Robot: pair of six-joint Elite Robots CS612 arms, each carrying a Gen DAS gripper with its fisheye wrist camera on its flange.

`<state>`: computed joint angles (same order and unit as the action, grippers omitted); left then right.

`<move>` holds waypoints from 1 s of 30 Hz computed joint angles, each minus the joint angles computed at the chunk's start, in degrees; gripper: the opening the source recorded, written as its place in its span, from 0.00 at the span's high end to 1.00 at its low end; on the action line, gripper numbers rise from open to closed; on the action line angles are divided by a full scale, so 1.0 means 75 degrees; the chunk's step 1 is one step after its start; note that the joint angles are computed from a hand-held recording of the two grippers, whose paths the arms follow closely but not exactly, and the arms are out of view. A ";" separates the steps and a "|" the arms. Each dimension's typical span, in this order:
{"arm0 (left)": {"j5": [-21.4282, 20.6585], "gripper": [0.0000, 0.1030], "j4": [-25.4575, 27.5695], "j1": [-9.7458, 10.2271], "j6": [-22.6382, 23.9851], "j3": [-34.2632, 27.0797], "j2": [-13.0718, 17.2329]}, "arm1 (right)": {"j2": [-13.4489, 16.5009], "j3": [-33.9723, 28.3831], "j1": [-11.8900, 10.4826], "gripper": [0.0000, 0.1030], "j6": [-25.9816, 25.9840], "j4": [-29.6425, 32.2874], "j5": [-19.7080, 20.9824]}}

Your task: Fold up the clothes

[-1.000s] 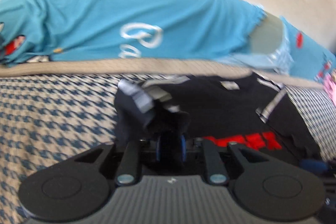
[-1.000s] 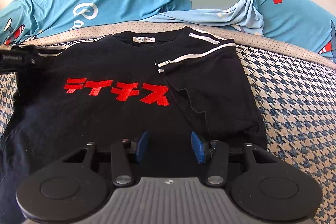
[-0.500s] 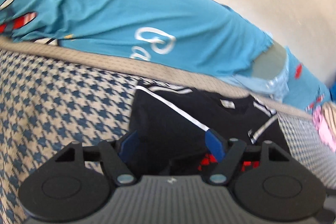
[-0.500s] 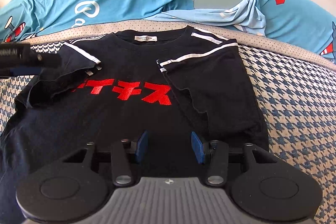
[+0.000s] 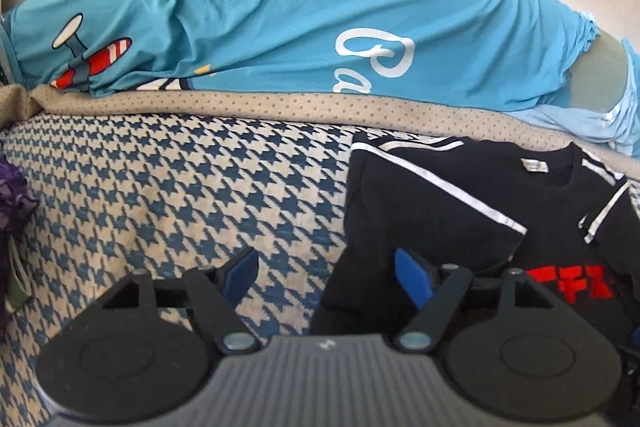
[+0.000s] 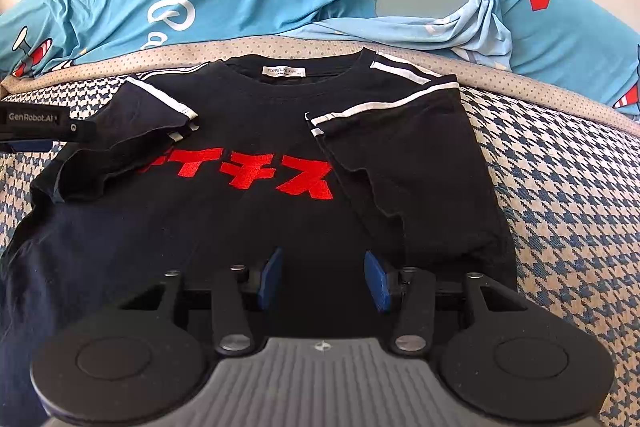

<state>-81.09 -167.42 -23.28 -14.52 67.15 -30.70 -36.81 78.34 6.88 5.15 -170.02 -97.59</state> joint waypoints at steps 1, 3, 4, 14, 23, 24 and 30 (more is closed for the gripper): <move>0.0043 0.26 0.0077 -0.0011 0.0065 -0.0007 -0.0004 | 0.0000 0.0001 -0.0001 0.56 -0.0010 -0.0003 0.0009; 0.0155 0.23 0.0270 -0.0041 0.0220 -0.0023 -0.0012 | 0.0004 -0.0006 -0.0001 0.56 -0.0019 0.0004 0.0007; 0.0193 0.23 0.0326 -0.0057 0.0305 -0.0013 -0.0016 | 0.0006 -0.0009 -0.0002 0.56 -0.0020 0.0006 0.0002; 0.0172 0.16 0.0477 -0.0180 0.0972 0.0302 -0.0182 | 0.0013 -0.0027 0.0003 0.56 -0.0064 0.0003 0.0005; 0.0362 0.03 0.0568 -0.0247 0.1362 0.0521 -0.0300 | -0.0015 -0.0004 -0.0005 0.55 0.0011 0.0006 0.0010; 0.0354 0.02 0.0633 -0.0239 0.1323 0.0512 -0.0308 | -0.0017 -0.0006 -0.0012 0.55 0.0044 0.0010 0.0017; 0.0335 0.02 0.0342 -0.0246 0.1113 0.0614 -0.0422 | -0.0053 0.0049 -0.0114 0.55 0.0400 -0.0192 0.0104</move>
